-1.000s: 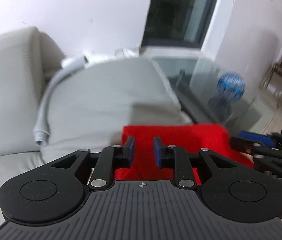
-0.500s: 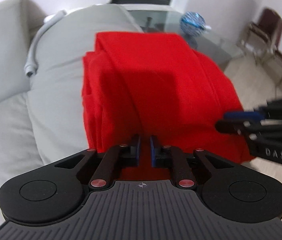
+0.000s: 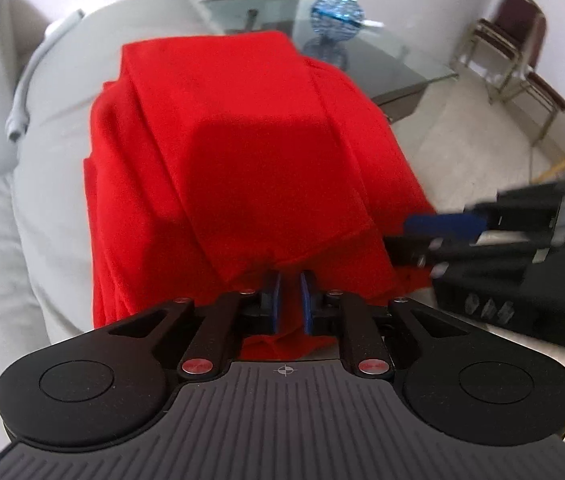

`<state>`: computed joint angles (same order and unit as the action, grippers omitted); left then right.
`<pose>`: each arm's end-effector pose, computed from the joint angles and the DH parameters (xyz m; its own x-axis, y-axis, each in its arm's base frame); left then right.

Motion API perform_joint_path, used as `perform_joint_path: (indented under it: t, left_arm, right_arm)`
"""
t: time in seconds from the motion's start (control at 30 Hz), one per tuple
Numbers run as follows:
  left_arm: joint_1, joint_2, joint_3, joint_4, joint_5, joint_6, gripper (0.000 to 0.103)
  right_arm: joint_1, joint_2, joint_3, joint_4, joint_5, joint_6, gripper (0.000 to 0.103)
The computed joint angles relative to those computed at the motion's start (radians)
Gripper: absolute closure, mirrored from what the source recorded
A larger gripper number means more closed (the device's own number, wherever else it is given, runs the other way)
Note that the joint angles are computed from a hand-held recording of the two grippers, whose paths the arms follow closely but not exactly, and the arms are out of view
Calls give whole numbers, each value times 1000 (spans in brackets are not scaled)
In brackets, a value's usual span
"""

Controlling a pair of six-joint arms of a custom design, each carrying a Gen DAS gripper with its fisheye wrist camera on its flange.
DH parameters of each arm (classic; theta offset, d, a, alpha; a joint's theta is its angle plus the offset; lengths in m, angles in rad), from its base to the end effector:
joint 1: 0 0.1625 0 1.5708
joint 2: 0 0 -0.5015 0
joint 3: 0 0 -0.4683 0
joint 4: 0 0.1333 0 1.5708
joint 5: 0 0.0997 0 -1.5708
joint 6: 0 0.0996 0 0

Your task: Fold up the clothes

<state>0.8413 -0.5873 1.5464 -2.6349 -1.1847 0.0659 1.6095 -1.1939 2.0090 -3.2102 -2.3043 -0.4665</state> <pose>-0.4027 -0.7067 -0.0243 -0.6717 0.6356 -0.3806 0.7086 0.7011 -0.0799 0.0909 -0.6247 0.3109 -0.6681 0.1077 0.7362 -0.3659 0.8140 -0.4512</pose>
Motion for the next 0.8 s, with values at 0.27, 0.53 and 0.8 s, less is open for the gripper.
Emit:
perform_joint_path:
  t: [0.27,0.53,0.8]
  left_arm:
    - [-50,-122,98,11,74,-56,45]
    - [-105,-293,254,61,203,-151,33]
    - [-171,-415,335,159,319,-323,28]
  right_arm:
    - [96,-77,52,26,-36,43,56]
    - [207,-89,96,-9,-57,105,26]
    - [316,-124,123,103,-186,368,8]
